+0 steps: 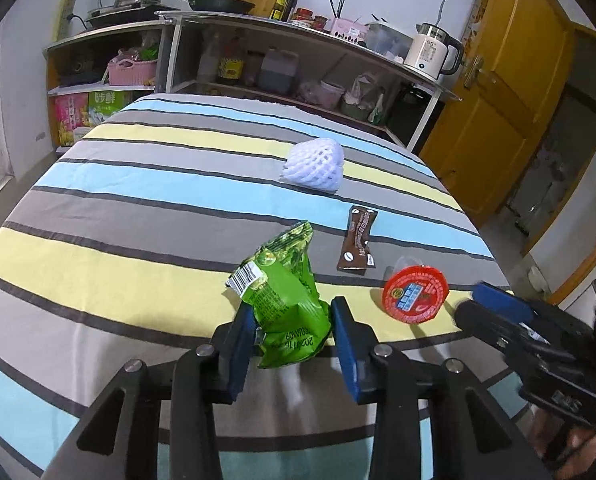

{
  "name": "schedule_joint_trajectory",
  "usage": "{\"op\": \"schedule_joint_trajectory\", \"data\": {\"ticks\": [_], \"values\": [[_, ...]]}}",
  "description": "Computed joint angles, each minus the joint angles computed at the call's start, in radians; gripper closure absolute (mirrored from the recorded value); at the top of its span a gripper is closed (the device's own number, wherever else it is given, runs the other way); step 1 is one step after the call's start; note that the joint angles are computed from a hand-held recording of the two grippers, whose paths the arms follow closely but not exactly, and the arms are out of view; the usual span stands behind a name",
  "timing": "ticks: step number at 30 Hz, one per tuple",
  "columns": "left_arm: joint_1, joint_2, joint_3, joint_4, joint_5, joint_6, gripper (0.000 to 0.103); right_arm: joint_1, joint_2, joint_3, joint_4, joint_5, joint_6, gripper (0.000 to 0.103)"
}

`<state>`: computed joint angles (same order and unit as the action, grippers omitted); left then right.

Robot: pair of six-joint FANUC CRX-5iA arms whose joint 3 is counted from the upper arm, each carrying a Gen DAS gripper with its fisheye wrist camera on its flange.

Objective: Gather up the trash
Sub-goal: 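Grasp the green wrapper with the left tool while the right tool grasps the red-lidded cup, then carry the green wrapper and red-lidded clear cup over the white bin with both tools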

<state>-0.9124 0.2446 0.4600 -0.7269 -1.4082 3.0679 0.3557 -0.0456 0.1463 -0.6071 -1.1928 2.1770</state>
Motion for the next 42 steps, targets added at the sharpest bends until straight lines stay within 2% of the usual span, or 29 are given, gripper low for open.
{"op": "schedule_joint_trajectory", "data": {"ticks": [5, 12, 18, 21, 29, 42], "values": [[-0.005, -0.025, -0.031, -0.005, 0.019, 0.012, 0.065, 0.057, 0.047, 0.028, 0.047, 0.009, 0.010, 0.052], [0.001, -0.051, -0.070, -0.002, 0.060, 0.025, 0.065, 0.097, 0.119, 0.092, 0.086, -0.043, -0.006, 0.052], [0.005, -0.056, -0.080, 0.002, 0.075, 0.023, 0.065, 0.093, 0.130, 0.108, 0.071, -0.066, -0.010, 0.052], [0.005, -0.055, -0.080, 0.002, 0.076, 0.025, 0.065, 0.096, 0.139, 0.116, 0.069, -0.074, -0.018, 0.055], [-0.003, -0.042, -0.057, -0.005, 0.051, 0.007, 0.065, 0.083, 0.086, 0.072, 0.060, -0.040, -0.025, 0.056], [-0.083, 0.034, 0.097, -0.069, -0.029, -0.065, 0.065, -0.060, -0.062, -0.017, -0.024, -0.015, -0.031, 0.056]]}}
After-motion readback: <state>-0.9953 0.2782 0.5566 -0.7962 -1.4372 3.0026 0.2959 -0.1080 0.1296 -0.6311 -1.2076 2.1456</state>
